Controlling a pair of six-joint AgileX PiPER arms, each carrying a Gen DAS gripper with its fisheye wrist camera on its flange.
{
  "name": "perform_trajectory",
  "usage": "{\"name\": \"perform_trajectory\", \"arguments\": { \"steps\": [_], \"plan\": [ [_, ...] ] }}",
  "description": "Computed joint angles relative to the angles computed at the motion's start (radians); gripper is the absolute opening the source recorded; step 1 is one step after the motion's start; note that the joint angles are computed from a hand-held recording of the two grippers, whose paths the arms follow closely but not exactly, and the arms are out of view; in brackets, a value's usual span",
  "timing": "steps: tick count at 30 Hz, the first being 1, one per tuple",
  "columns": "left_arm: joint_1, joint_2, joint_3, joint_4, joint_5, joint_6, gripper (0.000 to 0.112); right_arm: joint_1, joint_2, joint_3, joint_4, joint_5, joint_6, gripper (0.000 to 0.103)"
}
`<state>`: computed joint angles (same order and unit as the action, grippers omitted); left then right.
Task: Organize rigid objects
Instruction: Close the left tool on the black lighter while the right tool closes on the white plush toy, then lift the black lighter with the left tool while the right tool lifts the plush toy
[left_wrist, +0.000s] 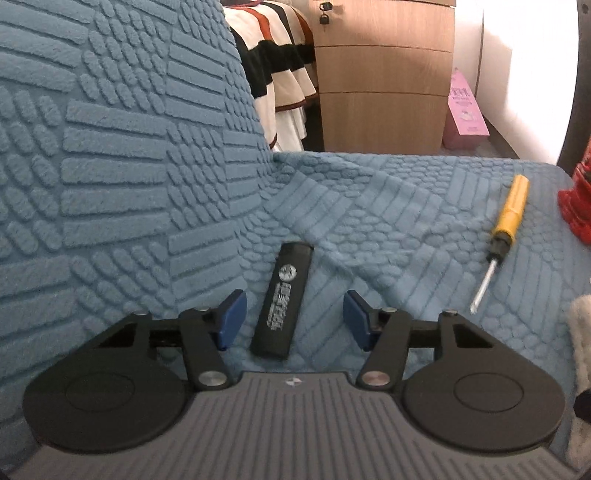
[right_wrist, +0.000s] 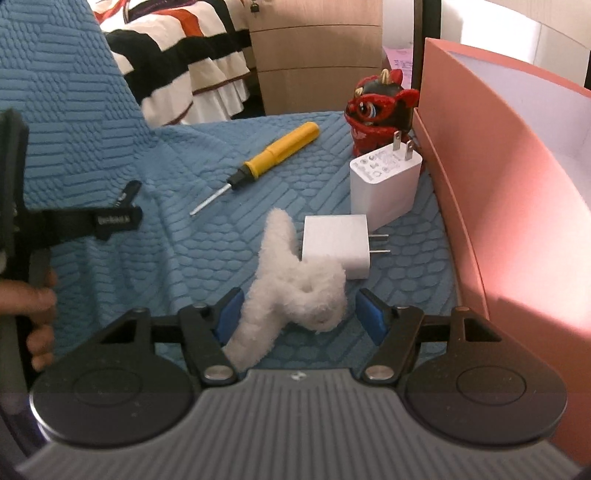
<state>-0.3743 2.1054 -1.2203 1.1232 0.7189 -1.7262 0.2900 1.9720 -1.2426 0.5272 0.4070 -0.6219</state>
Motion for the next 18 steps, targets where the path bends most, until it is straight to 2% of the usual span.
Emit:
{"name": "perform_trajectory", "arguments": {
  "steps": [6, 8, 10, 14, 18],
  "plan": [
    [0.032, 0.001, 0.013, 0.048, -0.043, -0.073, 0.051, 0.031, 0.013, 0.005, -0.088, -0.049, 0.072, 0.068],
    [0.039, -0.009, 0.04, 0.082, -0.064, -0.143, 0.045, 0.04, 0.015, 0.005, -0.117, -0.058, 0.094, 0.069],
    [0.042, -0.017, 0.064, 0.112, -0.078, -0.206, 0.042, 0.046, 0.017, 0.002, -0.141, -0.061, 0.11, 0.068],
    [0.044, -0.031, 0.09, 0.142, -0.106, -0.272, 0.03, 0.049, 0.015, -0.003, -0.142, -0.053, 0.112, 0.06],
    [0.045, -0.05, 0.103, 0.126, -0.129, -0.275, 0.028, 0.06, 0.003, 0.008, -0.15, -0.062, 0.096, 0.054]
  ]
}}
